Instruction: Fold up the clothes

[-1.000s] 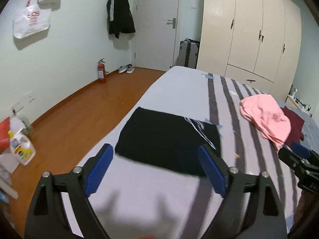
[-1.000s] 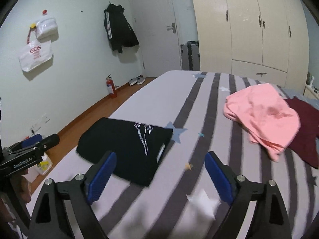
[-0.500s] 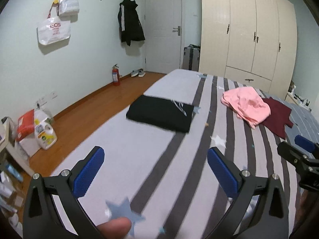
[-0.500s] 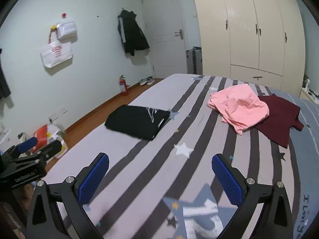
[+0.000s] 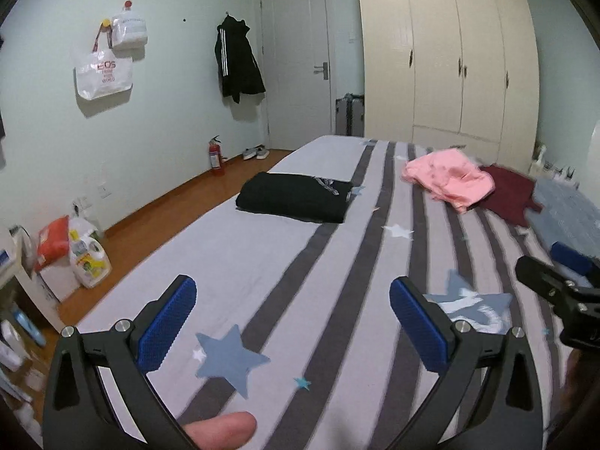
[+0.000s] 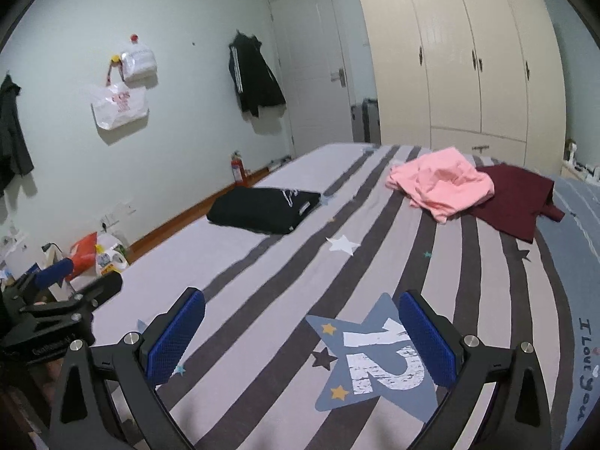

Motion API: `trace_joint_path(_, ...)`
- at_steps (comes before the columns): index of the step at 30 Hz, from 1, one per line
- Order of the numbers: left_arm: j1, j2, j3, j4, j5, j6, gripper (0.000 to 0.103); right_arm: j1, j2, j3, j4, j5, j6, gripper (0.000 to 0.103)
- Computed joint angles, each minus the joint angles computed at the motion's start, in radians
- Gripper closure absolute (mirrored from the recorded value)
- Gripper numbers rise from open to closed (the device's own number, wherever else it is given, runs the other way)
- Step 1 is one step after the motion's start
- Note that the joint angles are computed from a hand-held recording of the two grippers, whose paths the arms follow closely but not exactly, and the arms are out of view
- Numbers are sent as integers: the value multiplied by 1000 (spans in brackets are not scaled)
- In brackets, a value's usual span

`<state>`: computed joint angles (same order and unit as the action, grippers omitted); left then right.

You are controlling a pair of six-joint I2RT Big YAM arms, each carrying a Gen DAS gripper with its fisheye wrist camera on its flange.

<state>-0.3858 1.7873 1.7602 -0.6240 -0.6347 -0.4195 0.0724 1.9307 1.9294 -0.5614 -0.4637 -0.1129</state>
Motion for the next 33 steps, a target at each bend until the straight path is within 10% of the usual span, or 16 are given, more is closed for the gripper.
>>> trace_joint_path(6, -94, -154, -88, -34, -96, -4, 1, -15, -198, -187, 34, -21, -24, 1)
trace_joint_path(16, -290, -300, -21, -362, -285, -221, 1, -100, -485, -300, -149, -136, -88, 1)
trace_joint_path(33, -396, -312, 79, -569, -424, -373, 1, -127, -592, -293, -245, -194, -130, 1)
